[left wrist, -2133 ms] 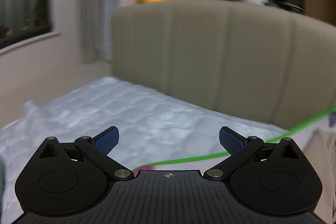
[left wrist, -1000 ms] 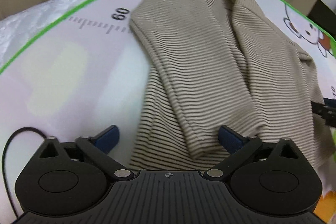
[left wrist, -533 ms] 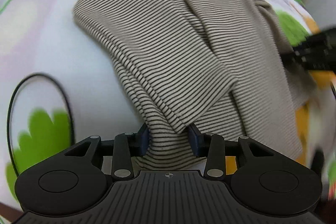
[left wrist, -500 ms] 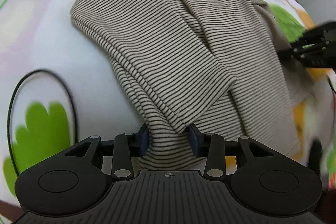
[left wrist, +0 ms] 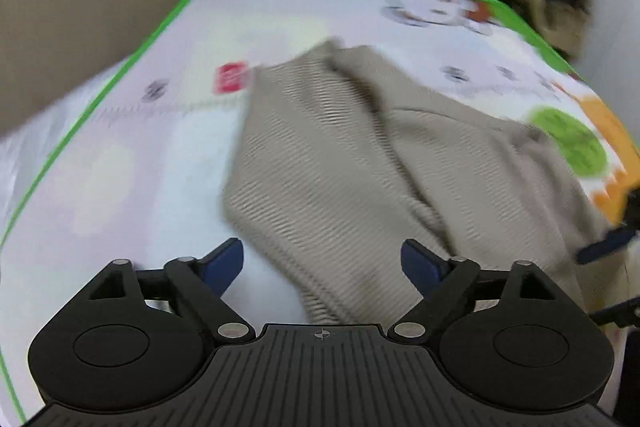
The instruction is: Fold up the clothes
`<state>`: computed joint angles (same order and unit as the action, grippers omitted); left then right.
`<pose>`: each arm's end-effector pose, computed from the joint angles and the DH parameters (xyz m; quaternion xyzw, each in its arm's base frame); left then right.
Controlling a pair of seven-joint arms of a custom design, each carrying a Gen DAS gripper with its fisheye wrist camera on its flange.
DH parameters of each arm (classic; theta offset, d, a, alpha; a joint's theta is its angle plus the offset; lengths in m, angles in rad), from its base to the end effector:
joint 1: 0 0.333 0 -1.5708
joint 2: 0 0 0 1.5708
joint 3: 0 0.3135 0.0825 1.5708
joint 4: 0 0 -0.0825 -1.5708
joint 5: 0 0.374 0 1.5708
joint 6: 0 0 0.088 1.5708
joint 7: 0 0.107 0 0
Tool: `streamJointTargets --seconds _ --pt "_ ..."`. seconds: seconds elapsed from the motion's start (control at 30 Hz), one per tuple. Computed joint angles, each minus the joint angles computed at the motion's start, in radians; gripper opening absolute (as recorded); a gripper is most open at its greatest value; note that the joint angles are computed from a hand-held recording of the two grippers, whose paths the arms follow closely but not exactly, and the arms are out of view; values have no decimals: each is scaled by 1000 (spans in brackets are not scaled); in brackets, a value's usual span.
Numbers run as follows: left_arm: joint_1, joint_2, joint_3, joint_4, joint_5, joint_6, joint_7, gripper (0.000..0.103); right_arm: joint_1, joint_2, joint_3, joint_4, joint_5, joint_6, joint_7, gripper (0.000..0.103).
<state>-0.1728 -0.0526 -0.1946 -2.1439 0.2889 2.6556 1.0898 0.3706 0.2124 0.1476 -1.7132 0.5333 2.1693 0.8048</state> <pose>0.5217 -0.2108 0.4910 -0.6391 0.7108 -0.2197 0.1951 0.5487 0.3275 0.4939 -0.9259 0.2589 0.0607 0.2682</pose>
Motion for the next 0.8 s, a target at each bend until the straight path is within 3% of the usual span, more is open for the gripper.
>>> streamJointTargets --seconds 0.17,0.33,0.4,0.47,0.53,0.67,0.8 --pt "-47 0 -26 -47 1 55 247 95 16 -28 6 -47 -66 -60 -92 56" --pt "-64 42 -39 -38 82 45 250 88 28 -34 -1 -73 -114 -34 -108 62" --pt "-65 56 -37 -39 187 44 187 67 29 -29 -1 -66 -117 -40 -102 64" --pt "-63 58 -31 -46 281 39 131 27 29 -28 -1 -64 -115 -43 -99 64" --pt "-53 53 -20 -47 343 46 49 15 29 -29 -1 -67 -110 -38 -98 66" --pt "3 21 11 -19 536 -3 -290 12 30 -33 0 -82 -104 -24 -93 66" --pt "72 13 31 45 734 -208 -620 11 36 -46 2 -109 -115 2 -100 66"
